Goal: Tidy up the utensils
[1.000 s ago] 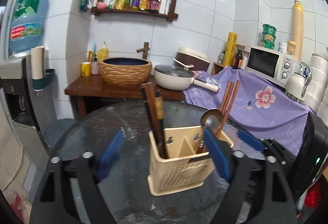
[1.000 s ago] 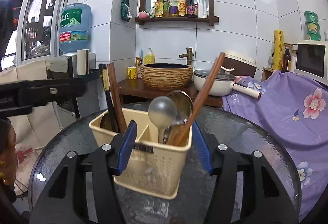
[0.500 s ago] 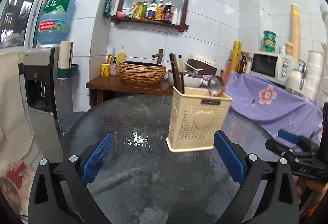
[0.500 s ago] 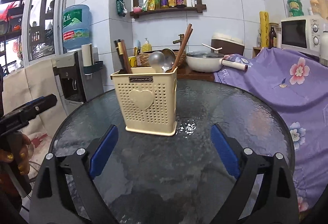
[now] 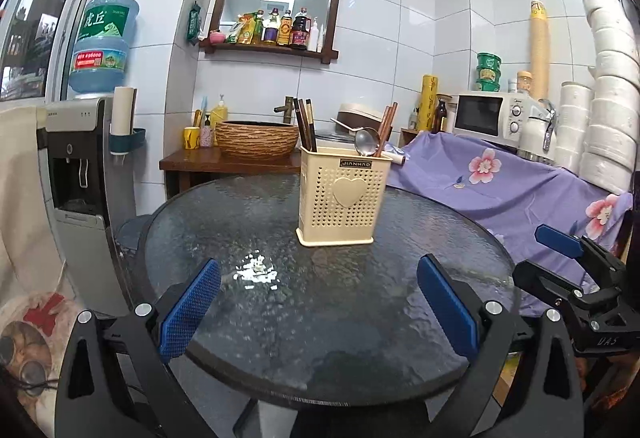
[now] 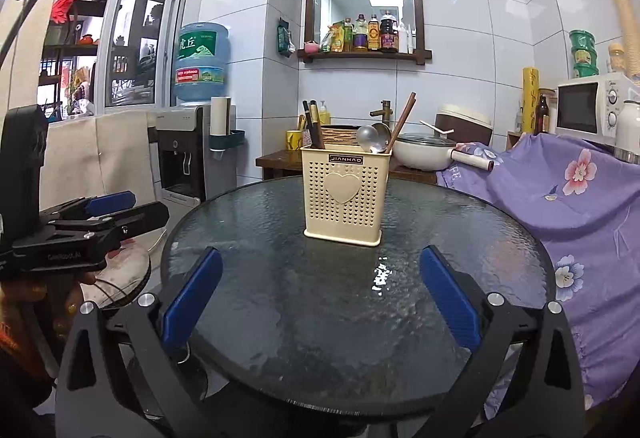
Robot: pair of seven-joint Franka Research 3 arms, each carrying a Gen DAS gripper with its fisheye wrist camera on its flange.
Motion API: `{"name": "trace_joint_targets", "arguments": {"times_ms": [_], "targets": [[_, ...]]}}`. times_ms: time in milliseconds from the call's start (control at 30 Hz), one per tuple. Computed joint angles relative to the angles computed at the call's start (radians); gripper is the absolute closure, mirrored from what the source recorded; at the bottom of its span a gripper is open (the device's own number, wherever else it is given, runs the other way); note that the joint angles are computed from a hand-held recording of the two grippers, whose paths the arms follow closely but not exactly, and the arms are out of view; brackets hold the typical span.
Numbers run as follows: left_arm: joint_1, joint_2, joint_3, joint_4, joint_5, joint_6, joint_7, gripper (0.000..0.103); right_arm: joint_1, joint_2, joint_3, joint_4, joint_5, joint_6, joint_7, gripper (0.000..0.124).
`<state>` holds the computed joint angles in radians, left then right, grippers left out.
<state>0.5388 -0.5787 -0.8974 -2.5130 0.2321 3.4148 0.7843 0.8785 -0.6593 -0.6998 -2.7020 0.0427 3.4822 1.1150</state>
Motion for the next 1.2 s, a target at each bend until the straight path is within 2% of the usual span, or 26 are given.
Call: {"name": "trace_joint_targets", "arguments": {"times_ms": [133, 300, 567, 1000, 1200], "targets": [[-0.063, -0.011, 0.045, -0.034, 0.004, 0.004, 0.0, 0.006, -0.06, -0.061, 0.049, -0.062, 0.009, -0.004, -0.006, 0.027], [-0.063, -0.026, 0.039, -0.038, -0.015, 0.018, 0.012, 0.006, -0.085, -0.084, 0.074, -0.082, 0.028, -0.013, -0.018, 0.027], [-0.034, -0.051, 0.001, -0.018, -0.005, -0.012, 0.004, 0.006, -0.072, -0.082, 0.054, -0.068, 0.043, -0.014, -0.031, 0.027], [-0.031, -0.06, 0.003, -0.019, 0.027, -0.018, -0.044, 0.006, -0.05, -0.092, 0.039, -0.069, 0.051, -0.006, -0.041, 0.027], [-0.025, -0.061, -0.004, -0.022, 0.019, 0.007, -0.052, 0.006, -0.037, -0.097, 0.021, -0.069, 0.048, -0.004, -0.046, 0.027]]}}
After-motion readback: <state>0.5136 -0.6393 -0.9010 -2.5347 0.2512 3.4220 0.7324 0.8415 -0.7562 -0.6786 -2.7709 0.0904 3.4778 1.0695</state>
